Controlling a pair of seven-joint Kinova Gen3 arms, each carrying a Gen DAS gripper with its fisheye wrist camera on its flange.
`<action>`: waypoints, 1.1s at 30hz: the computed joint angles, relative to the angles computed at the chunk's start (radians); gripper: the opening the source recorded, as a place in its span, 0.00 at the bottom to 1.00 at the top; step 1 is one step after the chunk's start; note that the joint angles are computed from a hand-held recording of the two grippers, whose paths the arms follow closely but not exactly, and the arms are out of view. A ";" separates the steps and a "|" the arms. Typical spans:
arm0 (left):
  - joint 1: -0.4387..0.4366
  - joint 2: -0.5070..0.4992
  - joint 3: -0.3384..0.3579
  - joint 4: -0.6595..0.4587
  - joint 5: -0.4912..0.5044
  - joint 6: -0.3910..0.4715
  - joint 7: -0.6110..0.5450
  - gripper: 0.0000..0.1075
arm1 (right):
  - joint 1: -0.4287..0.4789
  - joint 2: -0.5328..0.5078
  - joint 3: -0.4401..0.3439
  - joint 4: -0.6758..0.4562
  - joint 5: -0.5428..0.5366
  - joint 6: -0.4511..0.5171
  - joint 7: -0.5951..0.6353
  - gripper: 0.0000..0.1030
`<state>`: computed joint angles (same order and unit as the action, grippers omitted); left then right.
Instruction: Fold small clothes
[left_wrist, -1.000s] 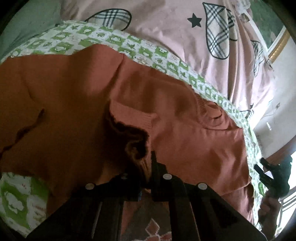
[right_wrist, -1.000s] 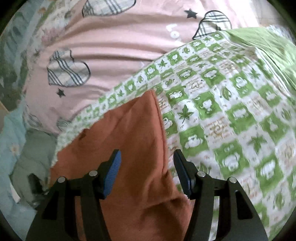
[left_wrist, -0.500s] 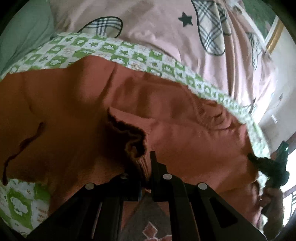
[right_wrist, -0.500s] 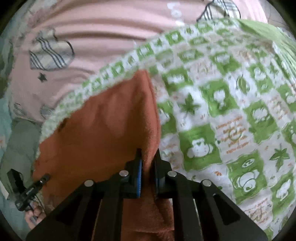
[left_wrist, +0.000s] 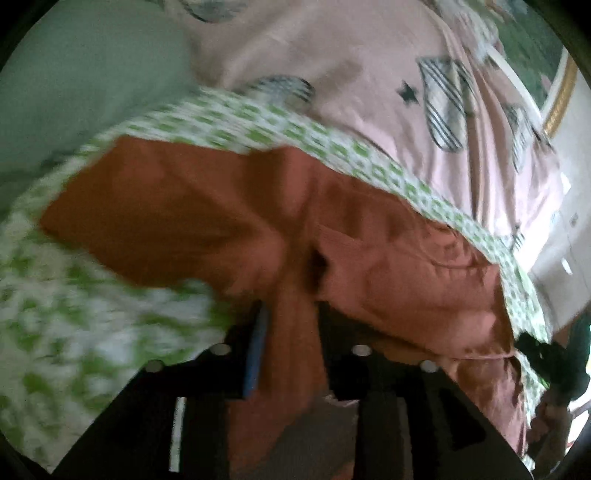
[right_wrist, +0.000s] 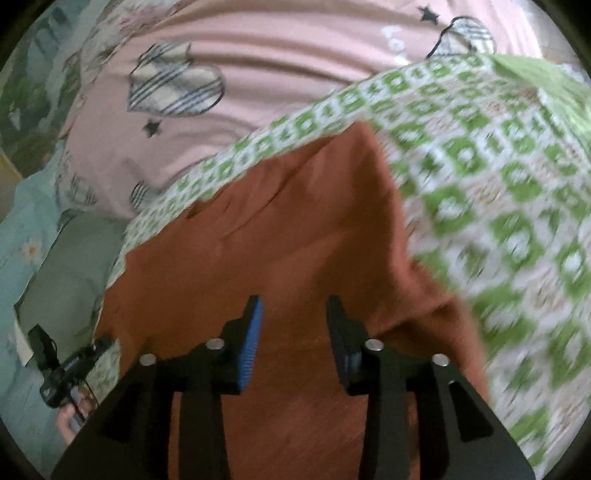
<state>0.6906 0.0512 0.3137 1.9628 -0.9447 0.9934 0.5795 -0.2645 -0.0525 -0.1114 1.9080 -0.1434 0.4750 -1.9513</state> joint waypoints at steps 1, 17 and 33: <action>0.007 -0.011 0.005 0.005 0.010 0.034 0.004 0.41 | -0.019 0.001 0.006 0.008 -0.035 0.001 0.025 0.44; -0.149 -0.002 -0.106 -0.016 0.181 -0.006 -0.415 0.45 | -0.085 0.061 -0.043 0.023 -0.117 0.009 0.047 0.45; -0.251 -0.141 -0.001 0.040 0.177 -0.070 -0.479 0.01 | -0.093 0.039 -0.047 0.040 -0.131 -0.009 0.046 0.45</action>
